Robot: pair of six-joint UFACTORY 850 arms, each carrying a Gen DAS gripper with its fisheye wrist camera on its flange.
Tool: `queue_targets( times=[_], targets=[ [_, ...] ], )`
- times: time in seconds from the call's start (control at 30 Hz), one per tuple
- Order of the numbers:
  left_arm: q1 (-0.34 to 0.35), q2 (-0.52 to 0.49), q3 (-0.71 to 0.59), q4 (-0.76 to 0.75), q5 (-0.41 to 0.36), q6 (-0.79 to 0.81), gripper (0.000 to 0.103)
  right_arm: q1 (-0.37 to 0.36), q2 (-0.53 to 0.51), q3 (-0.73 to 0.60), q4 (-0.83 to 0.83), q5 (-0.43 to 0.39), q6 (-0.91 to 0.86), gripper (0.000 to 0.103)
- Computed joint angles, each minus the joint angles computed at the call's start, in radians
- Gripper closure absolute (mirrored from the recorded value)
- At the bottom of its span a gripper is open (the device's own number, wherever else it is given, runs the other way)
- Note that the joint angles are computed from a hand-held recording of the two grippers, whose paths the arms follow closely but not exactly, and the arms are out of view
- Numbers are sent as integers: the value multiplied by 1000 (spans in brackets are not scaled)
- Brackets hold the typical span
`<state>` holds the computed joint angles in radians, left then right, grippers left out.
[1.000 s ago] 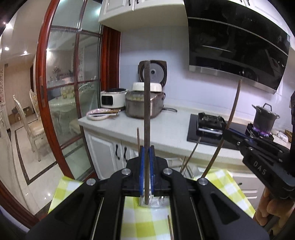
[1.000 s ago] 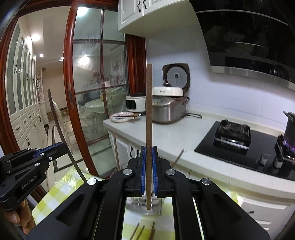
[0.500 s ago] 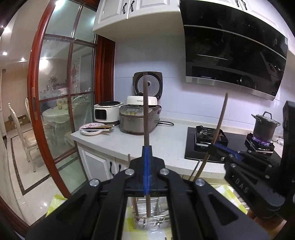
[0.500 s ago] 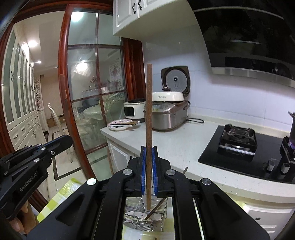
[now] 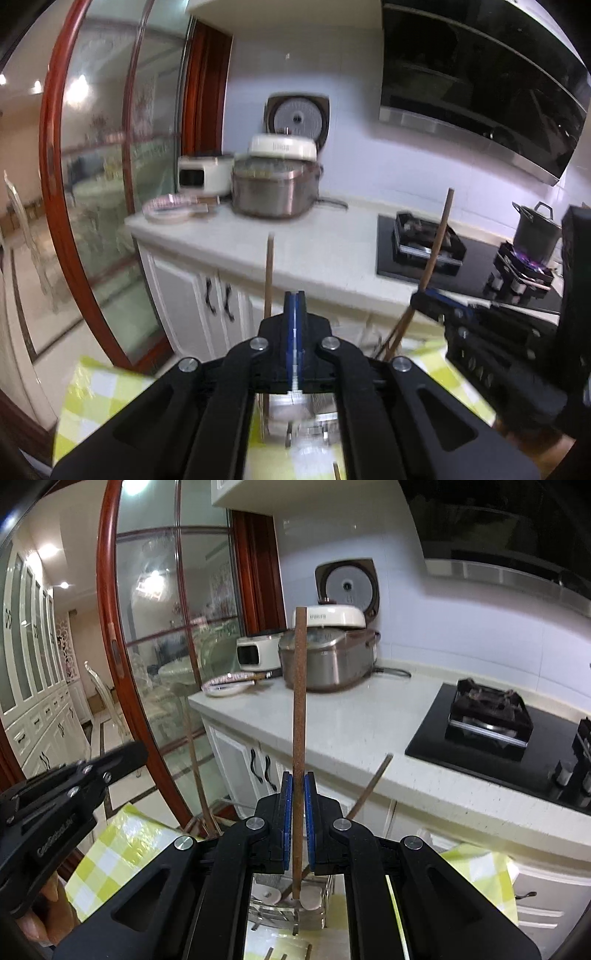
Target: Organize utensils
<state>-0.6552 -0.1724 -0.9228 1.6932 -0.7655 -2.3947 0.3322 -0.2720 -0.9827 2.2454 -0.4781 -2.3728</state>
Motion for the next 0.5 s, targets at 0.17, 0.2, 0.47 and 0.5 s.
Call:
queue_targets(
  times=[0.17,0.2,0.47,0.5],
  targets=[
    [9,24,88,36,55,-78,87,10,-44,-11,19,23,-21,96],
    [12,30,110,37,64,-94,87,11,-52,-13,19,26,-21,95],
    [-27,112,261,-42,203,-34,71,4,-49,-3,26,9,-21,95],
    [-58,139,299,-81,204,4,70,5,-45,-1,35,9,-31,95]
  ],
)
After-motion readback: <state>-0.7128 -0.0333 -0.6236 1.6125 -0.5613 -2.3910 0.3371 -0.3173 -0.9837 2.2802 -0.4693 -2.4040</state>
